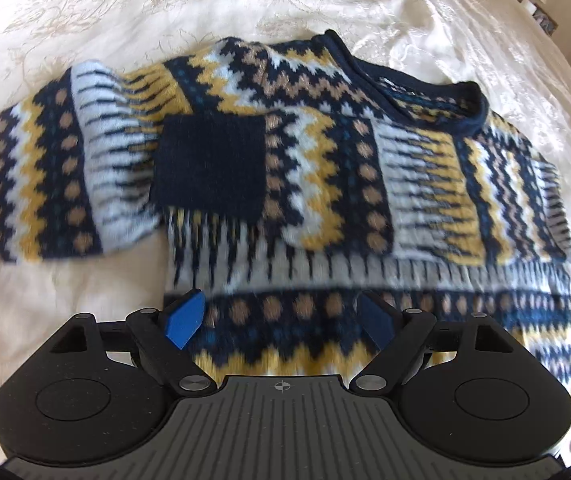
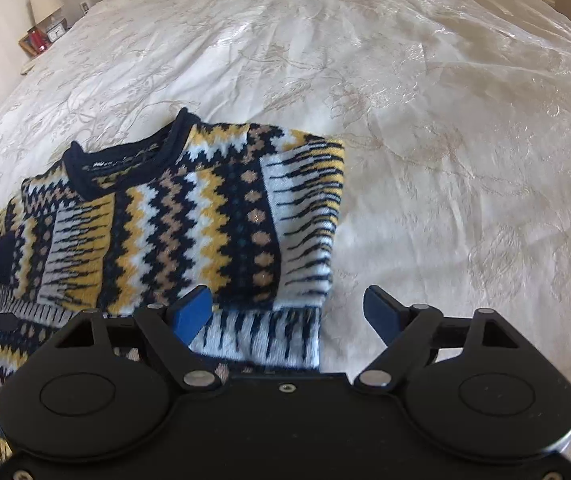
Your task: Fold small clothes
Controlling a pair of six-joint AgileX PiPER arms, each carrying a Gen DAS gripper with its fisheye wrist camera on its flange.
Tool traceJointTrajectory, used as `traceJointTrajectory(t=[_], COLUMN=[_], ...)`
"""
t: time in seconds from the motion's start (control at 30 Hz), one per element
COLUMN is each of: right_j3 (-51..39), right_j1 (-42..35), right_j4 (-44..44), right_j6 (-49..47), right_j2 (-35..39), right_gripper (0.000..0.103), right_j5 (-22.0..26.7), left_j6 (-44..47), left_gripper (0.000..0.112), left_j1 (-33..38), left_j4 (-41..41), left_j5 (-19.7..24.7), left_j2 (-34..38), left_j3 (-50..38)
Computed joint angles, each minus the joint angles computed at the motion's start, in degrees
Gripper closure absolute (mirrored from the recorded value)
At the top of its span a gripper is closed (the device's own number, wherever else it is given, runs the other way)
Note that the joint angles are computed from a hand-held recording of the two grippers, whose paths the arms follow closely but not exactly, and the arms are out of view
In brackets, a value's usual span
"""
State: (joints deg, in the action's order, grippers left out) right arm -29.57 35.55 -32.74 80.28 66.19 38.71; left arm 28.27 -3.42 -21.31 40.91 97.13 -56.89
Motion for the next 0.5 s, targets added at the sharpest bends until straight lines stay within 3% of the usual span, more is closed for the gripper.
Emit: traceJointTrajectory(t=[0.2, 0.3, 0.5], right_j3=[1.5, 1.6, 3.6], right_j1=[14.1, 18.8, 26.7], right_j4=[1.7, 4.9, 3.4], right_j6=[8.8, 9.4, 14.5], right_j2=[1.2, 5.5, 7.2], right_gripper=[0.019, 0.017, 0.008], right_j5=[2.5, 2.5, 4.2], left_j6=[1.4, -1.1, -2.5], left_gripper=[0.03, 0.028, 0.022], left_j1=[-2.5, -5.8, -6.9], left_j4=[1.9, 6.8, 9.0], left_j5=[-1.5, -5.0, -9.7], left_j2=[-9.5, -13.0, -13.9], left_j3=[11.9, 17.6, 21.5])
